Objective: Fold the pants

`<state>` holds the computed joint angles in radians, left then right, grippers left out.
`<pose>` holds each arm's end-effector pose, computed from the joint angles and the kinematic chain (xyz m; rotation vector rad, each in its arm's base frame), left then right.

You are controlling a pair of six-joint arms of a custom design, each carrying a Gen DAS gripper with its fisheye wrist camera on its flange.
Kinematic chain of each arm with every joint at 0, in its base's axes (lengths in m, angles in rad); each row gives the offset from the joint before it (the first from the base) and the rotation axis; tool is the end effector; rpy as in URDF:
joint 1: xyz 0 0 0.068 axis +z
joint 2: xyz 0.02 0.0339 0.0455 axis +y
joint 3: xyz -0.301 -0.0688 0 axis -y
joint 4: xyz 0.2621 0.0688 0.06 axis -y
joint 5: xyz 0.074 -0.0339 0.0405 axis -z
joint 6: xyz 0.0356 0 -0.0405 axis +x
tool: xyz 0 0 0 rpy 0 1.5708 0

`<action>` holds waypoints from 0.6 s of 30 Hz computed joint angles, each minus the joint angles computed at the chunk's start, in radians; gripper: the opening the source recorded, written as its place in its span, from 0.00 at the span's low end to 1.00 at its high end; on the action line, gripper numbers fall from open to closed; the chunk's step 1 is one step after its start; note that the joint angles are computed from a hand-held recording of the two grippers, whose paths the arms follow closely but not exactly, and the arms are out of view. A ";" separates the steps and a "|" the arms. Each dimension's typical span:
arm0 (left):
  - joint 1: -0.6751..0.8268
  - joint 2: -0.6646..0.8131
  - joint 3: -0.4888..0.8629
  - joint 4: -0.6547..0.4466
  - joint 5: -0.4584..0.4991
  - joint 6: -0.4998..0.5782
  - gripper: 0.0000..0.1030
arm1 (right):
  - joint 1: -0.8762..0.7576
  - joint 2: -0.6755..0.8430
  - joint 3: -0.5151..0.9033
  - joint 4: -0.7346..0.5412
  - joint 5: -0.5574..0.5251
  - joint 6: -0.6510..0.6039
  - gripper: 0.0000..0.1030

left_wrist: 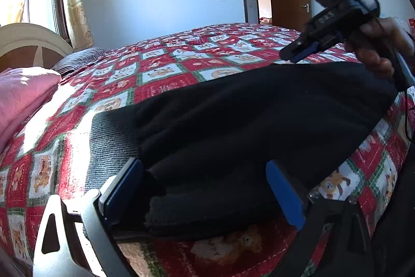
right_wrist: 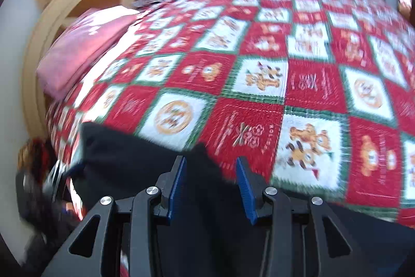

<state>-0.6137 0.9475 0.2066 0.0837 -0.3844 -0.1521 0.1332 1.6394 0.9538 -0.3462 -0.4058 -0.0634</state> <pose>0.1409 -0.0829 0.1599 0.2934 2.1529 -0.0067 0.3314 0.0586 0.2027 -0.3969 2.5388 0.5522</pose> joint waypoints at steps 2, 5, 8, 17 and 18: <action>0.003 -0.013 -0.009 0.008 0.006 0.007 0.96 | -0.006 0.085 0.051 -0.006 -0.049 0.051 0.41; -0.017 -0.002 -0.005 0.009 -0.023 -0.007 0.97 | -0.003 0.128 0.068 -0.007 -0.083 0.076 0.36; -0.024 0.015 0.012 -0.008 -0.036 -0.029 0.98 | 0.016 0.094 0.037 -0.001 -0.072 0.038 0.10; -0.032 0.034 0.031 -0.030 -0.053 -0.057 0.99 | 0.024 0.095 0.031 0.065 0.024 0.055 0.04; -0.031 0.035 0.028 -0.025 -0.052 -0.056 0.99 | 0.026 0.101 0.030 0.069 0.030 0.053 0.04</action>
<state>-0.6443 0.9823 0.2349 0.0587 -0.4365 -0.2084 0.1588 1.7408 0.9839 -0.2769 -0.3756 -0.0108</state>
